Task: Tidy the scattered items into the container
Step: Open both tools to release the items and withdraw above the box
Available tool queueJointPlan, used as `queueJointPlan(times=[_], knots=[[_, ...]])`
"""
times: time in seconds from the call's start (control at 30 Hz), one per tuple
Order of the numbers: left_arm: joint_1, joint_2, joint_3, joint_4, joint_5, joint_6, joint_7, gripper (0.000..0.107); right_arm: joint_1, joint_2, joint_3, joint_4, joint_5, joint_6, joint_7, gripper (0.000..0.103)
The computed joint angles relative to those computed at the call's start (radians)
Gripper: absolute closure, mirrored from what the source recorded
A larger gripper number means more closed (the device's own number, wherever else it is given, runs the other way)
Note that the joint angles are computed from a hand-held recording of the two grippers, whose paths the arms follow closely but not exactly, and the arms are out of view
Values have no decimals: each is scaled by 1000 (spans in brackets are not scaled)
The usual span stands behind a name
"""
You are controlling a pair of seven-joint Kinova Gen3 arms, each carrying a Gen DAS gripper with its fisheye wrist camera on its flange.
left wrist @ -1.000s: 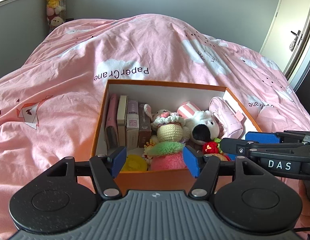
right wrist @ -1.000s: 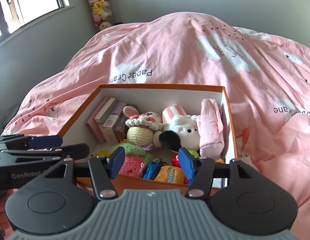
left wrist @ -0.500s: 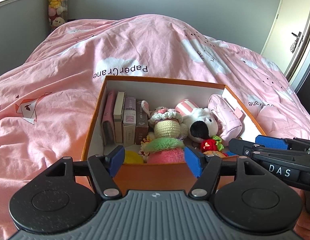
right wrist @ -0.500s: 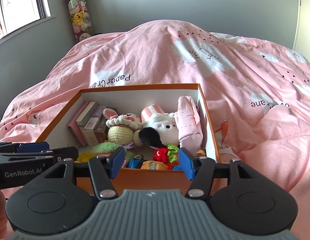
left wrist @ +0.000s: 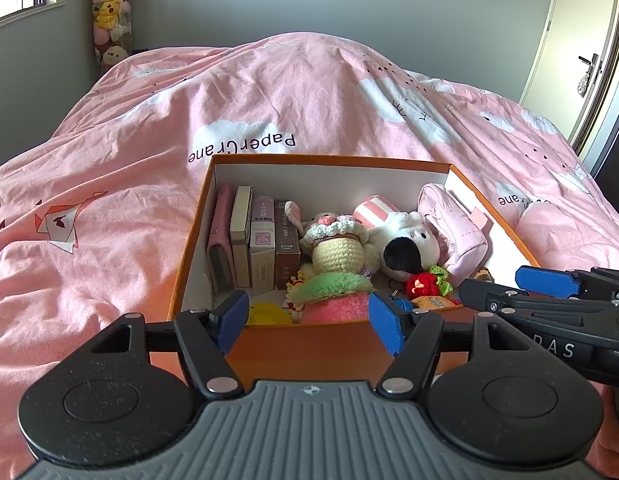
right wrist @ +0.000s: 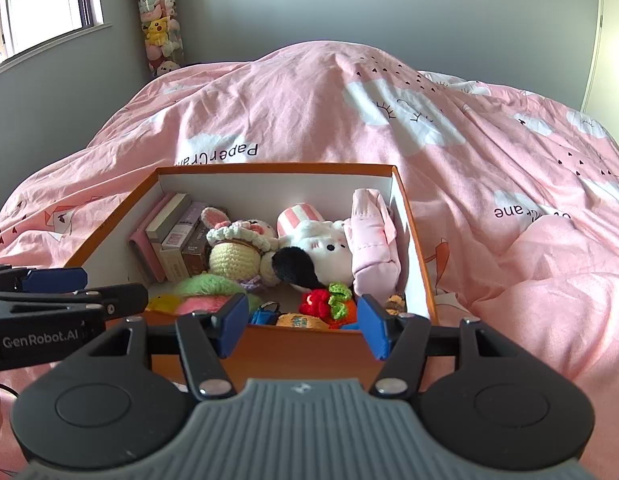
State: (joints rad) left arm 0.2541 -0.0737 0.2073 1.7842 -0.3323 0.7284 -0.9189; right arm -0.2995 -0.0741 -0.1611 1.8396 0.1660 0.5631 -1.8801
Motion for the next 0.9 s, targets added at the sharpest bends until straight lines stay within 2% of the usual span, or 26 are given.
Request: queueJointPlan(times=[0.9], knots=[[-12, -8, -6, 19, 29, -29, -18, 27, 0, -3, 0, 10, -9, -11, 26, 36]])
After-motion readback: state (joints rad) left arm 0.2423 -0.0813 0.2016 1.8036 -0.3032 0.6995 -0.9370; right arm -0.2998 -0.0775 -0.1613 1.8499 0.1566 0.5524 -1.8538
